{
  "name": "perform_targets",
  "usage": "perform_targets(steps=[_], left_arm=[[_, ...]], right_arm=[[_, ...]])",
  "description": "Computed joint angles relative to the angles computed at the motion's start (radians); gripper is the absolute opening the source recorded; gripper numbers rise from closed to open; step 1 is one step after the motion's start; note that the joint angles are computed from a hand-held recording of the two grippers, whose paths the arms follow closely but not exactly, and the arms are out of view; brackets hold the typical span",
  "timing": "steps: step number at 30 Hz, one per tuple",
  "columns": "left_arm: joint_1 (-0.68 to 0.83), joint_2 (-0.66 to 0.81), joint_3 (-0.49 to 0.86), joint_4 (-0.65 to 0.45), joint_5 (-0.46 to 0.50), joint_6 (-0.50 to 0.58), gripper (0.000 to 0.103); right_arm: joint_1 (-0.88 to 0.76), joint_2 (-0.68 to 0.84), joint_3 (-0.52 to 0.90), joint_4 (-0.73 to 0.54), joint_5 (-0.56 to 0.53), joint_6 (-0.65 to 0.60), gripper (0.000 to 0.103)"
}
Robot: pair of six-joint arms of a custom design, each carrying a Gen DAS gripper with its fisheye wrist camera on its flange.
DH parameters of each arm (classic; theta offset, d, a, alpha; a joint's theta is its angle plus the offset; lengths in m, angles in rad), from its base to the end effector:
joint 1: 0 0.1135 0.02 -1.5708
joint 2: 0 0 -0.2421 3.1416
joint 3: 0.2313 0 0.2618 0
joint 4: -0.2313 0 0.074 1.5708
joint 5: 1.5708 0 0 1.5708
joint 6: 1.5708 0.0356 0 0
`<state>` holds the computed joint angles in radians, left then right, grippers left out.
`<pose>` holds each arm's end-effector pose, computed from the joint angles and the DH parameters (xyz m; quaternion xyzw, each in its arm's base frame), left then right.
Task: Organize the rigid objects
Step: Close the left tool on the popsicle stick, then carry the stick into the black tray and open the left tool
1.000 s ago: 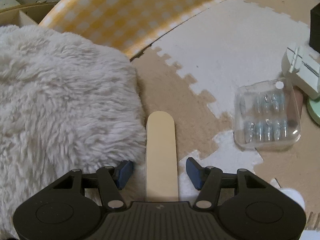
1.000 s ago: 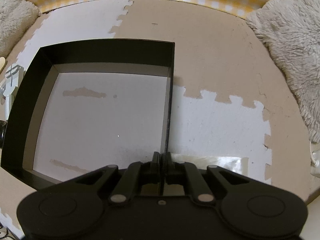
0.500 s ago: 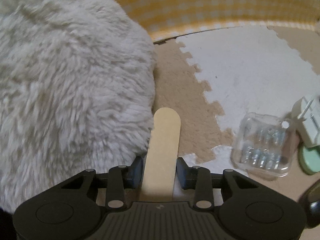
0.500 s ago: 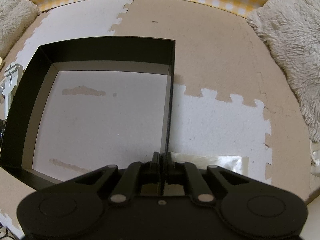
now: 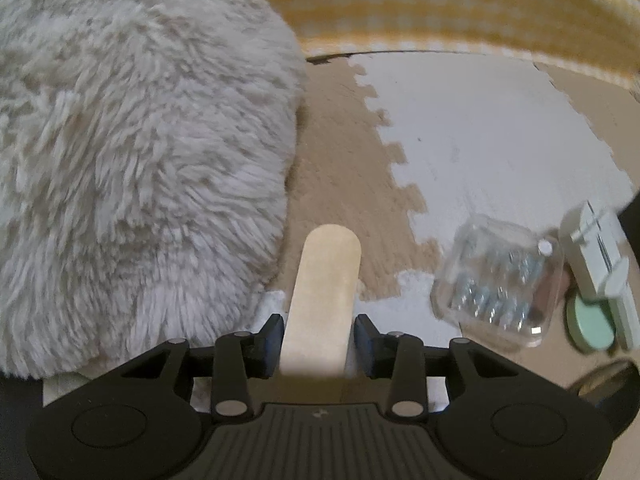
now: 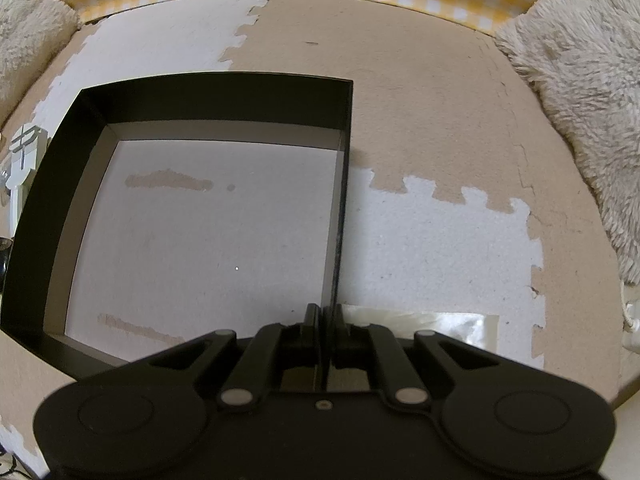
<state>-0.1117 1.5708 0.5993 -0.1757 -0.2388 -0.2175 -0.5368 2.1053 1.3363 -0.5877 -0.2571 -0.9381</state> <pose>0.2573 -0.0204 0.0800 -0.0763 0.9680 0.0807 0.2250 0.3408 -0.1923 0.0818 -0.2099 0.9636 0.0231 0.1641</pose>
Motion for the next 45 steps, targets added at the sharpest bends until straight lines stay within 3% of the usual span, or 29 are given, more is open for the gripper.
perform_targets(steps=[5, 11, 19, 24, 30, 40, 45], left_arm=[[0.004, -0.026, 0.013, -0.051, 0.000, -0.074, 0.038], [0.007, -0.187, -0.046, -0.077, 0.057, -0.243, 0.037], [-0.135, -0.359, -0.058, -0.118, 0.045, -0.439, 0.037], [-0.276, -0.382, -0.034, -0.076, 0.059, -0.573, 0.037], [-0.458, -0.221, 0.053, 0.101, 0.102, -0.759, 0.037], [-0.611, 0.126, 0.289, 0.242, 0.112, -0.833, 0.037], [-0.634, 0.276, 0.393, 0.290, 0.129, -0.894, 0.037]], right_arm=[[-0.006, 0.014, 0.021, -0.022, -0.005, 0.008, 0.005], [-0.004, 0.010, 0.011, -0.012, -0.001, 0.008, 0.004], [-0.003, 0.007, 0.008, -0.013, 0.001, 0.016, 0.004], [-0.002, 0.012, 0.018, -0.023, 0.005, 0.018, 0.004], [0.000, 0.020, 0.033, -0.042, 0.009, 0.012, 0.004], [-0.051, 0.032, 0.107, -0.146, -0.062, -0.008, 0.006], [-0.075, -0.004, 0.076, -0.149, -0.086, -0.045, 0.006]])
